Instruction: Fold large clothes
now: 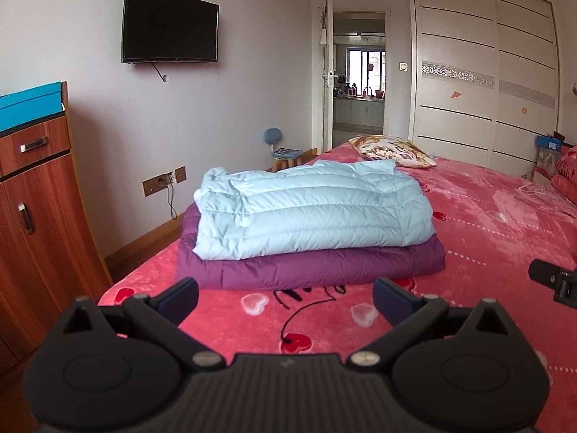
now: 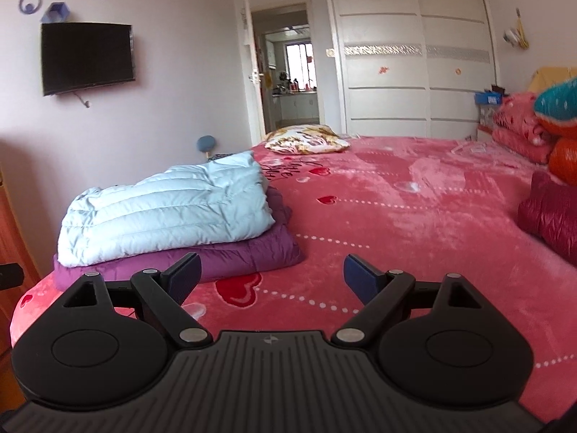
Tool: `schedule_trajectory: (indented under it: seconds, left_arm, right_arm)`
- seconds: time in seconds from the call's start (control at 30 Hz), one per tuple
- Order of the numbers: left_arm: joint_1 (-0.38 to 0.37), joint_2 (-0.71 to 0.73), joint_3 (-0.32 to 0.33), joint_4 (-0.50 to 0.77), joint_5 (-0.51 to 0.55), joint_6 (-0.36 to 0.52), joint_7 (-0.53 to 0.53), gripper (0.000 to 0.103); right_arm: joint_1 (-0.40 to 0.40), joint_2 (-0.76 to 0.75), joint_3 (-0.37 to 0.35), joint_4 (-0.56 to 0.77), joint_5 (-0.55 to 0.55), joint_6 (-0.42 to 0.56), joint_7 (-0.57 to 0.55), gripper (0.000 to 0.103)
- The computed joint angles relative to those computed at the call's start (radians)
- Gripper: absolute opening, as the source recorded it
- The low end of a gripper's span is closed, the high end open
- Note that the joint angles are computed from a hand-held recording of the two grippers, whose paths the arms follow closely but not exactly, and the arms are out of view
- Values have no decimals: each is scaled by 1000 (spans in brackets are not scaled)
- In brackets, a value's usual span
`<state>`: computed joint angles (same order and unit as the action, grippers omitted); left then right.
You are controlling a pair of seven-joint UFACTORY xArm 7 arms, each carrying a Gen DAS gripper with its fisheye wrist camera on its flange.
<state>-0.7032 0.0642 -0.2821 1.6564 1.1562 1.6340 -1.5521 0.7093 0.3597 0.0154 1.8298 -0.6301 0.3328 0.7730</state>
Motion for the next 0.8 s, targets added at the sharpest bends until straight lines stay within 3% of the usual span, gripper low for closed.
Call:
schedule_trajectory:
  seconds: [0.37,0.8]
  left_arm:
    - [-33,-11,-27,2,9,94,-11,102]
    - [-38,-28,-46,-23,5,135,-47,102]
  right_arm:
    - [6,-63,36,-48,-15,-23,-21,103]
    - [-20,-110,80,-119,13,-73,-95,103]
